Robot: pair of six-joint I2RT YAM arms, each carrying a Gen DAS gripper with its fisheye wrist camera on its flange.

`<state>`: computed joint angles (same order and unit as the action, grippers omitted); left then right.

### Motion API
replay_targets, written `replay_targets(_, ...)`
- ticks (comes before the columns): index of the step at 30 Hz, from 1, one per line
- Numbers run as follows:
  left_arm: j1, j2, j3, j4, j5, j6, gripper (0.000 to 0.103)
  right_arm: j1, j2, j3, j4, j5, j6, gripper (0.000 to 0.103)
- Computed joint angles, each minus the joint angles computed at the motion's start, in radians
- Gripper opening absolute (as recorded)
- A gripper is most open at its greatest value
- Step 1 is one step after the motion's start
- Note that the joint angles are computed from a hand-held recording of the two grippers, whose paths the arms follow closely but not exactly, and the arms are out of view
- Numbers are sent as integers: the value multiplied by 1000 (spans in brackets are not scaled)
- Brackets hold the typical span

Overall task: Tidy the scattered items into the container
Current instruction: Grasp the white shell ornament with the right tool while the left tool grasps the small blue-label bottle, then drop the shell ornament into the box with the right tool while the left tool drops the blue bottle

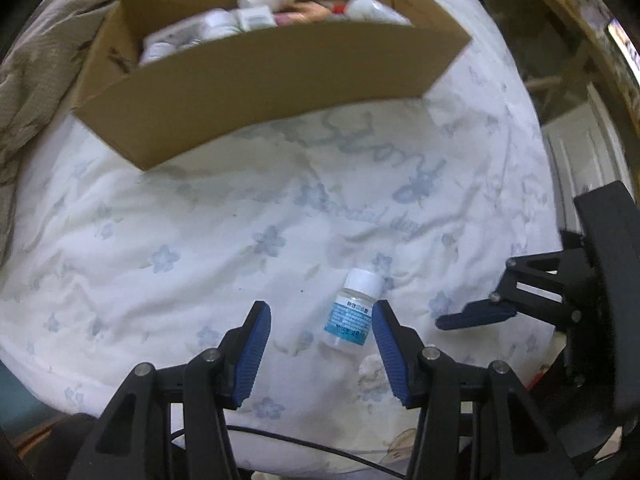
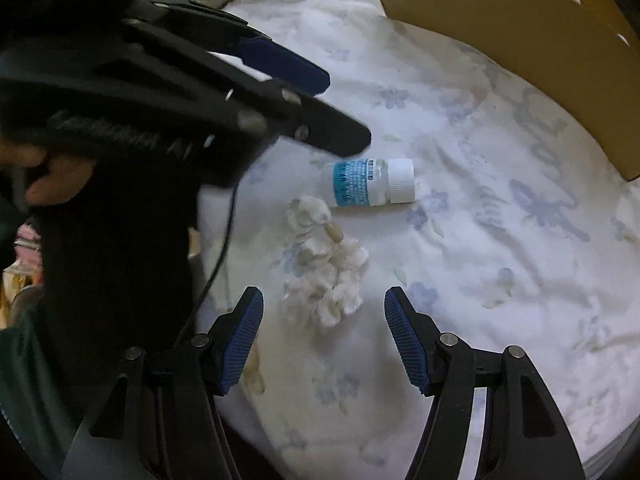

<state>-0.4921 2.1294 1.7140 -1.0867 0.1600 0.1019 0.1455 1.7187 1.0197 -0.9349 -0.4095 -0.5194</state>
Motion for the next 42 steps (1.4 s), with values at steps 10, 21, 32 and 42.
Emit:
replay_targets(10, -21, 5, -22, 18, -30, -12, 53, -103, -43, 32, 85, 63, 57, 10)
replay_targets(21, -115, 53, -44, 85, -110, 58, 49, -293, -45, 251, 53, -55, 128, 10)
replay_targets(32, -73, -36, -31, 85, -84, 92, 29, -316, -59, 354, 11, -142, 140, 10)
replay_targets(42, 46, -68, 304, 151, -32, -66, 29, -357, 56, 551, 134, -239, 394, 10)
